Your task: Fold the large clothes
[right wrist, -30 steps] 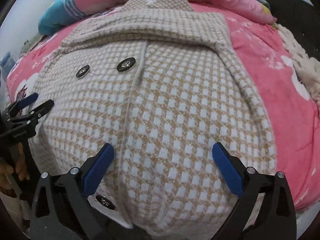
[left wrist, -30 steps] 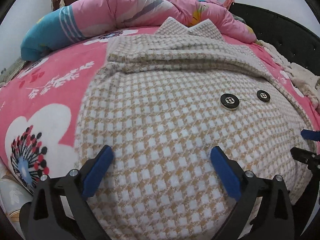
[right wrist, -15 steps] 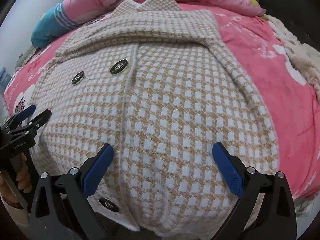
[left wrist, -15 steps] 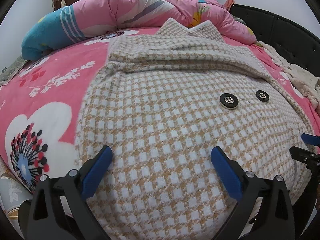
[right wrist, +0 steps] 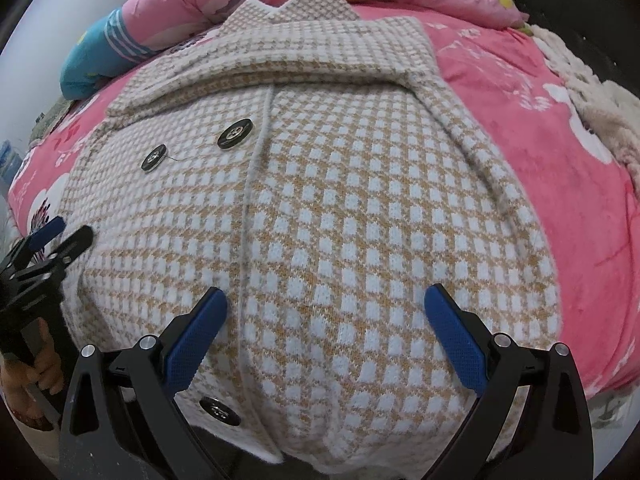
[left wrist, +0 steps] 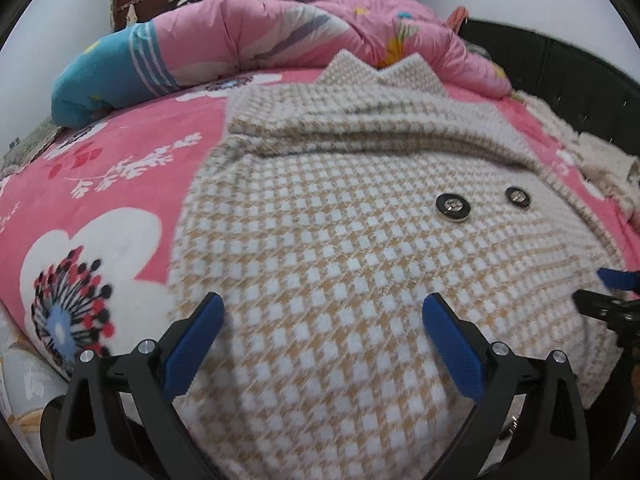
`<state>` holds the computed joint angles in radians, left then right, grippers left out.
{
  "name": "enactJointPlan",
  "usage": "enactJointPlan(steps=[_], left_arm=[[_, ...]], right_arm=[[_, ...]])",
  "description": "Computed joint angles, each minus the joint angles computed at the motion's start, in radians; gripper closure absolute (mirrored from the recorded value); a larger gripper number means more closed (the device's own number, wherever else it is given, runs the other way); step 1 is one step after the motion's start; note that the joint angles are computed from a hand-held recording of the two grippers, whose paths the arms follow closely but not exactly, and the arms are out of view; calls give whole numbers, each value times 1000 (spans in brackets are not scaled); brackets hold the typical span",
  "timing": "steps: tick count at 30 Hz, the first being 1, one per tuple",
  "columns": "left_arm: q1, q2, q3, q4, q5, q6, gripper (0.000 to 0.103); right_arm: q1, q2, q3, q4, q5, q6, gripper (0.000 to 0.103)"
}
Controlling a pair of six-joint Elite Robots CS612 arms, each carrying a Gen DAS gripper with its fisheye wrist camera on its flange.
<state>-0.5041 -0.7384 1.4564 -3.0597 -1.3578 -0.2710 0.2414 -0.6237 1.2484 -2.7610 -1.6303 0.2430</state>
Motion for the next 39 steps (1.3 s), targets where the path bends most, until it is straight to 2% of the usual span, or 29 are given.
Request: enactJointPlan(steps=[2, 7, 14, 18, 24, 27, 29, 31, 34, 39], left_arm=[[3, -21, 50, -71, -17, 8, 5], [-2, -63, 166, -197, 30, 56, 5], [-4, -106, 294, -222, 25, 20, 5], [-8, -113, 347, -279, 32, 7, 6], [-16, -104, 361, -261, 11, 34, 12], [-10, -94, 355, -241, -31, 8, 22], [-8, -88, 347, -226, -45, -7, 31], [-7, -83, 340, -205, -49, -15, 37], [-3, -76, 326, -166, -74, -7, 38], [14, -63, 299, -93, -165, -22, 38]], right_arm=[[1, -1, 7, -15, 2, 1, 8], [3, -2, 33, -79, 2, -2, 8], [3, -8, 61, -124, 4, -9, 8], [4, -14, 74, -135, 3, -13, 8], [1, -23, 100, -171, 13, -21, 8], [1, -24, 104, -175, 13, -23, 8], [1, -26, 108, -175, 14, -22, 8], [-1, -29, 112, -179, 19, -26, 8], [-1, -30, 118, -185, 19, -29, 8], [-2, -31, 120, -187, 19, -31, 8]])
